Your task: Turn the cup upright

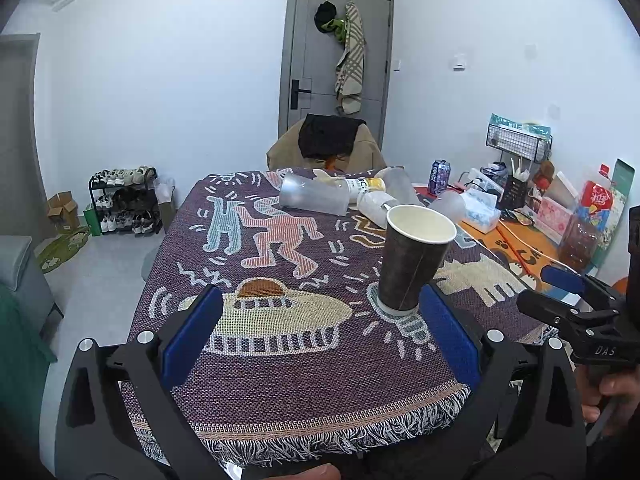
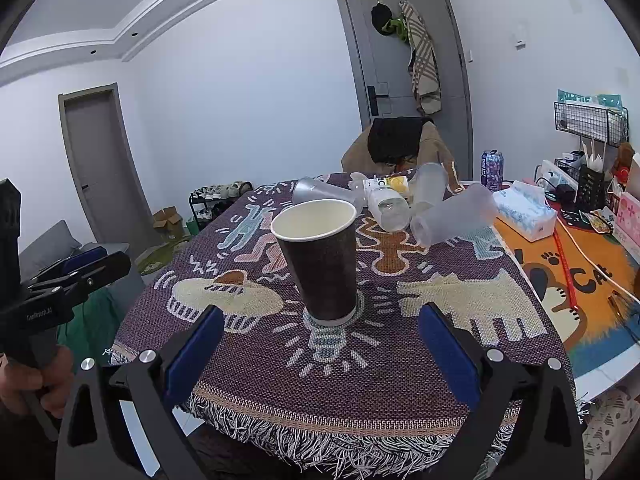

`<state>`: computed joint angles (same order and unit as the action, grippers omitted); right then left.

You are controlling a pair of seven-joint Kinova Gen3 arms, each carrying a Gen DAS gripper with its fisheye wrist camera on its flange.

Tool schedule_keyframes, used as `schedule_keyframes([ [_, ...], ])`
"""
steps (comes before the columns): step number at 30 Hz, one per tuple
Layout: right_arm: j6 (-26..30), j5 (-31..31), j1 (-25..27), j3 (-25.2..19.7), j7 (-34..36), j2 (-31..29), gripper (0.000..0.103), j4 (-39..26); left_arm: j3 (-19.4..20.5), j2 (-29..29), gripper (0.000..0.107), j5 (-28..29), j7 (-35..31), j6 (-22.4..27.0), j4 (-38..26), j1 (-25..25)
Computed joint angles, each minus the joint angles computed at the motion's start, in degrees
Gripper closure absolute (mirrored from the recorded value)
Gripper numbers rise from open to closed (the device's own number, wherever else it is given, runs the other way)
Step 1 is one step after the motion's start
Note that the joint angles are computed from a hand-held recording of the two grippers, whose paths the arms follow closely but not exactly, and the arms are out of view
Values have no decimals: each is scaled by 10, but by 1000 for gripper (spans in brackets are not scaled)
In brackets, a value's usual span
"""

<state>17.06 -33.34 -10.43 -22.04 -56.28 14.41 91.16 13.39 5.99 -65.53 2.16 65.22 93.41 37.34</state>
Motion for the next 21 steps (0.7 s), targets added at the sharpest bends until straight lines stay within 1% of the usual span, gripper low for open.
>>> schedule_keyframes([
  [7, 3, 9, -8, 9, -8, 0, 8, -2, 1, -1, 10, 0, 1, 0, 1, -1],
  [21, 3, 13, -7, 8, -12, 1, 8, -2, 1, -1, 10, 2, -10, -1, -4, -2],
])
